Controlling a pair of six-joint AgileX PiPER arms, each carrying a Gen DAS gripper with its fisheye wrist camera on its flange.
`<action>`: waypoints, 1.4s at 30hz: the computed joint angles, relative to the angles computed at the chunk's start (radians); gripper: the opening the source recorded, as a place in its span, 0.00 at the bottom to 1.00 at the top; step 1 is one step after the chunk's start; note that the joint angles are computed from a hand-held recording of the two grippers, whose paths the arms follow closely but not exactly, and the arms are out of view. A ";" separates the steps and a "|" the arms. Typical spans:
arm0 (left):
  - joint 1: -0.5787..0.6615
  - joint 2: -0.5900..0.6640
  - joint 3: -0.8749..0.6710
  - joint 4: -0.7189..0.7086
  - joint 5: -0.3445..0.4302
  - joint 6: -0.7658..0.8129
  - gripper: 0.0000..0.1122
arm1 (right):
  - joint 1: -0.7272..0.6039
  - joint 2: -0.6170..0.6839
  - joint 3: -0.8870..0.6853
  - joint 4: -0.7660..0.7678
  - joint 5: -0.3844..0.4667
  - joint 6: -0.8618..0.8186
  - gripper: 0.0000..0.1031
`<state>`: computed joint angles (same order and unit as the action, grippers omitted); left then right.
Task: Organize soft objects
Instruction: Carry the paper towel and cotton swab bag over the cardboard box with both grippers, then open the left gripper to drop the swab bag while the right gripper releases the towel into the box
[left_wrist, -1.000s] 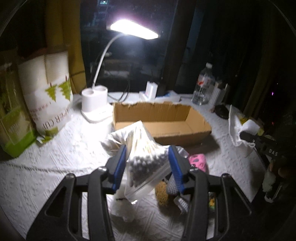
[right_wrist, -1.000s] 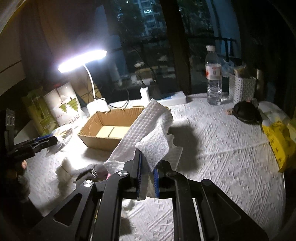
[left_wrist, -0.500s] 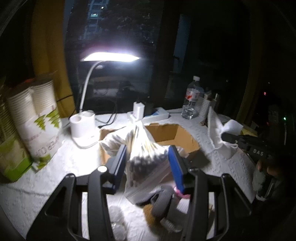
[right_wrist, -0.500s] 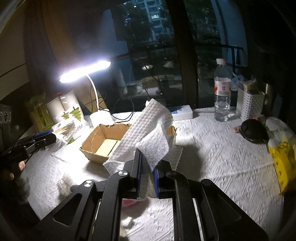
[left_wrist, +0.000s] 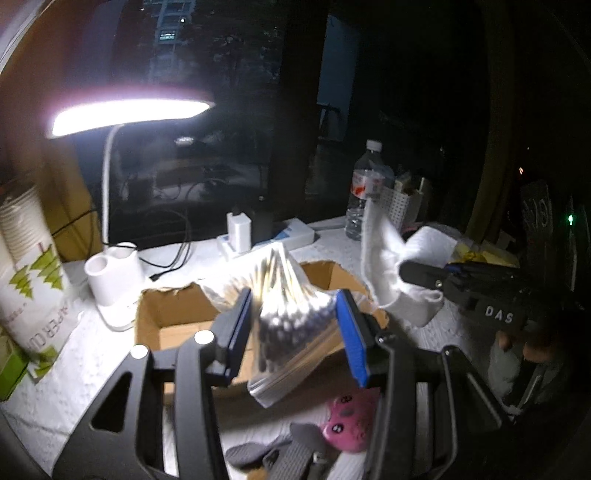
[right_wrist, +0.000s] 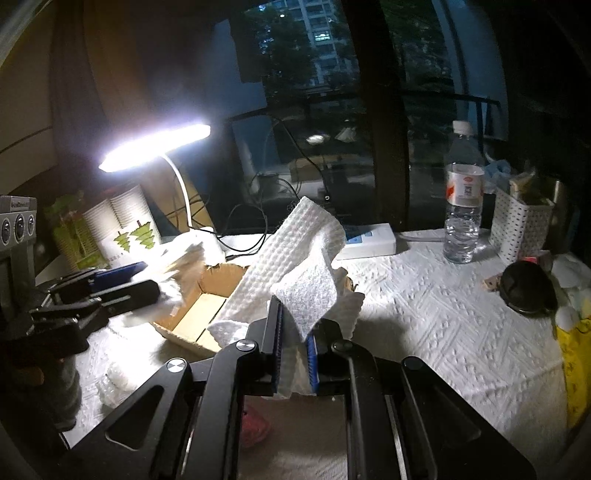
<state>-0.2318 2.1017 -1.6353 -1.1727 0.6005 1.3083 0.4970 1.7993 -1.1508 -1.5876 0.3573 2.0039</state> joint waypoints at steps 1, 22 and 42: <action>-0.011 0.020 -0.025 0.021 -0.004 -0.023 0.42 | -0.012 0.013 -0.011 -0.013 -0.017 0.008 0.12; -0.119 0.367 -0.488 0.514 0.094 -0.575 0.42 | -0.112 0.249 -0.188 0.211 -0.168 -0.260 0.12; -0.080 0.210 -0.280 0.460 0.015 -0.533 0.58 | -0.015 0.170 -0.156 0.272 0.050 -0.303 0.47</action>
